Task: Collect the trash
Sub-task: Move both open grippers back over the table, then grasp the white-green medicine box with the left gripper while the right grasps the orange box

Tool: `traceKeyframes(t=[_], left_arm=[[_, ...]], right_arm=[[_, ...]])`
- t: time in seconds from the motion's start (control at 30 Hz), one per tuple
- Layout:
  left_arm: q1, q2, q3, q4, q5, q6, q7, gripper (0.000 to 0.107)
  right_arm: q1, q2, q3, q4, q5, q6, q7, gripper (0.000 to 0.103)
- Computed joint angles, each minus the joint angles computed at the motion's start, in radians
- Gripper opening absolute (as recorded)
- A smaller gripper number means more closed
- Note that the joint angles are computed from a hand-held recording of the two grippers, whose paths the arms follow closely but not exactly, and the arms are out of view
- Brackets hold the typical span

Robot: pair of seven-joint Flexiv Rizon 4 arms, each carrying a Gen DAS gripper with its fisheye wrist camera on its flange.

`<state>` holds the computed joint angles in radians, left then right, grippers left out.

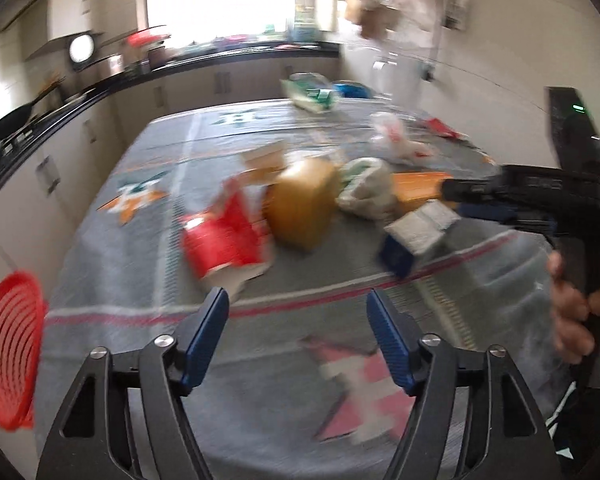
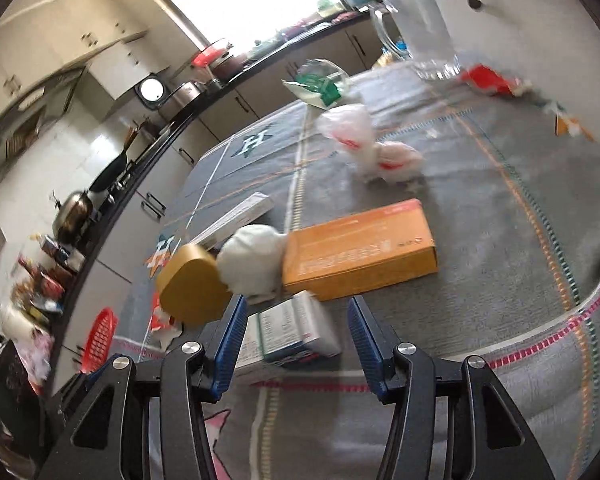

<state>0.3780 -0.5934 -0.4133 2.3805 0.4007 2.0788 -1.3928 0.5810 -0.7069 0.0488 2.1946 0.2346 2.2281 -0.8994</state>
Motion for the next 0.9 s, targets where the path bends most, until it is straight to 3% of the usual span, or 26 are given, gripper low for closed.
traceKeyframes(t=[0.2, 0.3, 0.37, 0.47, 0.53, 0.77, 0.8, 0.87, 0.9], left_arm=[[-0.066, -0.013, 0.005, -0.049, -0.032, -0.058, 0.047, 0.073], [-0.057, -0.020, -0.016, -0.064, -0.041, -0.084, 0.075, 0.075], [-0.027, -0.034, -0.060, -0.077, -0.037, -0.113, 0.100, 0.078], [-0.016, -0.053, -0.098, -0.101, -0.049, -0.155, 0.151, 0.080], [-0.046, -0.062, -0.089, -0.121, -0.066, -0.170, 0.199, 0.080], [-0.194, -0.091, -0.004, -0.181, -0.161, -0.212, 0.331, 0.079], [-0.199, -0.094, -0.002, -0.179, -0.172, -0.212, 0.338, 0.076], [-0.174, -0.100, -0.035, -0.168, -0.179, -0.215, 0.351, 0.057], [-0.168, -0.099, -0.044, -0.162, -0.184, -0.218, 0.354, 0.053]], right_arm=[[-0.181, -0.061, 0.136, -0.013, -0.245, 0.057, 0.054, 0.058], [-0.340, -0.116, 0.236, -0.004, -0.506, 0.144, 0.114, 0.058], [-0.381, -0.131, 0.241, 0.006, -0.614, 0.193, 0.167, 0.058], [-0.250, -0.049, 0.141, 0.040, -0.423, 0.147, 0.109, 0.058], [-0.207, -0.013, 0.099, 0.054, -0.341, 0.115, 0.089, 0.059], [-0.277, 0.024, 0.090, 0.054, -0.335, 0.028, 0.119, 0.061], [-0.292, 0.023, 0.090, 0.037, -0.348, -0.003, 0.130, 0.061], [-0.323, 0.013, 0.087, 0.007, -0.366, -0.052, 0.148, 0.061], [-0.325, 0.007, 0.078, -0.007, -0.362, -0.070, 0.151, 0.061]])
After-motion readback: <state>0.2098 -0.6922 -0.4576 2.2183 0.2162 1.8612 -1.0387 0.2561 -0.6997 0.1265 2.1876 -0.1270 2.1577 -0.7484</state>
